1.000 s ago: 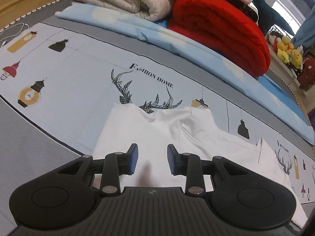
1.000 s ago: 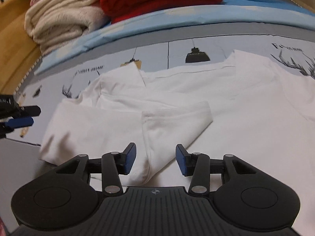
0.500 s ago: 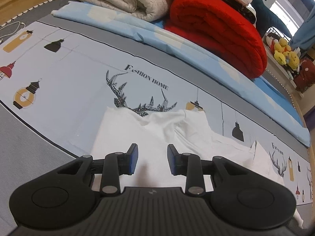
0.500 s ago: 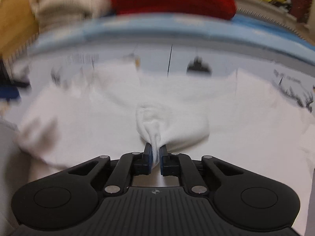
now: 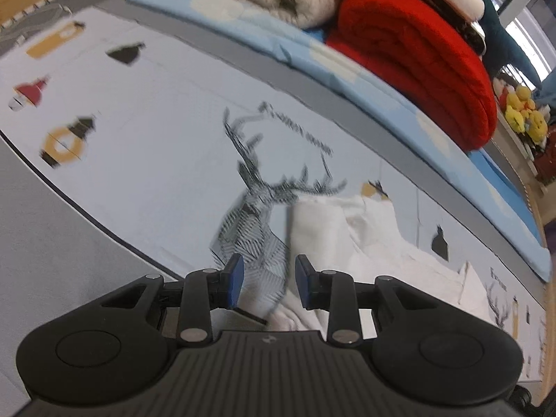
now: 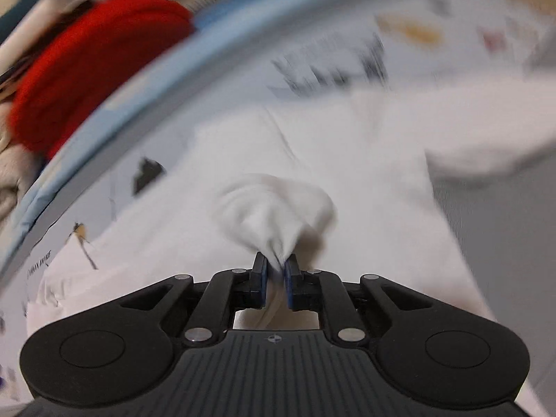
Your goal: Fold small clothes
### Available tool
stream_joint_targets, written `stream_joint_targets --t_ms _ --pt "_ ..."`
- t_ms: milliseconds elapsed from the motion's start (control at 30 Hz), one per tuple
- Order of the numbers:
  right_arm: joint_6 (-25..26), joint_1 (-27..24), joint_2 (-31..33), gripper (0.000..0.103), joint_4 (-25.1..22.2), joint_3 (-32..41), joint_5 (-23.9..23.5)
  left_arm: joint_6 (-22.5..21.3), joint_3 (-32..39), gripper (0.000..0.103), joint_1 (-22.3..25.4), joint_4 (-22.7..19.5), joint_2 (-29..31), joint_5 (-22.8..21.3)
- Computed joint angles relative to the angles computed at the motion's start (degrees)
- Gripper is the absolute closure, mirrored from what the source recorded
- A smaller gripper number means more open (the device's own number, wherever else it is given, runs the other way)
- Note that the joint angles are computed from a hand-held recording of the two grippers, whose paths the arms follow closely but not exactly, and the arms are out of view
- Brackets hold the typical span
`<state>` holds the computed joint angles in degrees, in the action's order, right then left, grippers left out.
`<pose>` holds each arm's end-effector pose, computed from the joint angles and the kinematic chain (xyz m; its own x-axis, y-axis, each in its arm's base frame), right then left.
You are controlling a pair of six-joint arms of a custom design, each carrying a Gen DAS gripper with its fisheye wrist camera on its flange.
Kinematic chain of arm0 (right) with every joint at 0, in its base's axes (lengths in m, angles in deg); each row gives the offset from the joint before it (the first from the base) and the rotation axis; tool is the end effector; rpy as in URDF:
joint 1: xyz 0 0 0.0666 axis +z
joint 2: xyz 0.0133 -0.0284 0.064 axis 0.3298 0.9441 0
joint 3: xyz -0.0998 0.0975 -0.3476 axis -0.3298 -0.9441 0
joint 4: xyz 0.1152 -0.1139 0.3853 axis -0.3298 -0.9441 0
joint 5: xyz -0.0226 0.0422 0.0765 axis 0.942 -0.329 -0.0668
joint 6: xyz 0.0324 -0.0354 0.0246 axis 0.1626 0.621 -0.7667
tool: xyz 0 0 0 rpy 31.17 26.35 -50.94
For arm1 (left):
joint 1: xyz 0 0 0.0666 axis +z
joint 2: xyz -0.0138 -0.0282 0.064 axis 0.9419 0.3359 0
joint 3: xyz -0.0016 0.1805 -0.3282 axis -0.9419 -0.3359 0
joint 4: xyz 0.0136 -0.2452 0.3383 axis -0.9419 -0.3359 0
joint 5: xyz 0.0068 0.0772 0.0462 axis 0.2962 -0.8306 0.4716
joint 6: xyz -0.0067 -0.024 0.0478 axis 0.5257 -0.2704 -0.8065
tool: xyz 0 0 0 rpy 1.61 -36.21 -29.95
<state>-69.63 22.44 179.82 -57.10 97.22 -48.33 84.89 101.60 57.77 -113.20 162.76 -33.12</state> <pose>0.6116 0.0389 0.2952 -0.7575 0.4807 -0.4418 0.3023 0.8580 0.4153 0.5457 -0.1167 0.3607 -0.6194 -0.6362 -0.4599 -0.5392 0.7706 -0.3397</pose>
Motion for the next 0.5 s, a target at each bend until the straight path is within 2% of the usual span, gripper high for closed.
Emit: stream_joint_targets --t_ms 33,100,367,400,433,500 --pt "-1.02 -0.56 0.18 0.072 0.02 0.13 -0.96 0.04 0.08 0.068 -0.10 0.29 0.33 1.26" --pt "-1.07 -0.86 0.14 0.063 0.95 0.18 -1.09 0.18 0.14 0.065 -0.26 0.92 0.90 3.10" --pt "1.85 -1.08 -1.90 0.063 4.58 -0.91 -1.95 -0.91 1.46 0.065 -1.18 -0.10 2.87 2.74" --pt "1.94 -1.17 -1.83 0.067 4.96 -0.67 -2.20 -0.92 1.53 0.065 -1.19 -0.16 2.94 2.65" --pt "1.96 -1.34 -1.78 0.080 5.40 -0.58 -2.27 -0.95 1.58 0.065 -1.15 -0.23 3.01 2.62" --pt "0.83 -1.51 -2.76 0.094 6.56 -1.50 -1.22 -0.83 1.65 0.065 -1.03 -0.29 3.07 2.64"
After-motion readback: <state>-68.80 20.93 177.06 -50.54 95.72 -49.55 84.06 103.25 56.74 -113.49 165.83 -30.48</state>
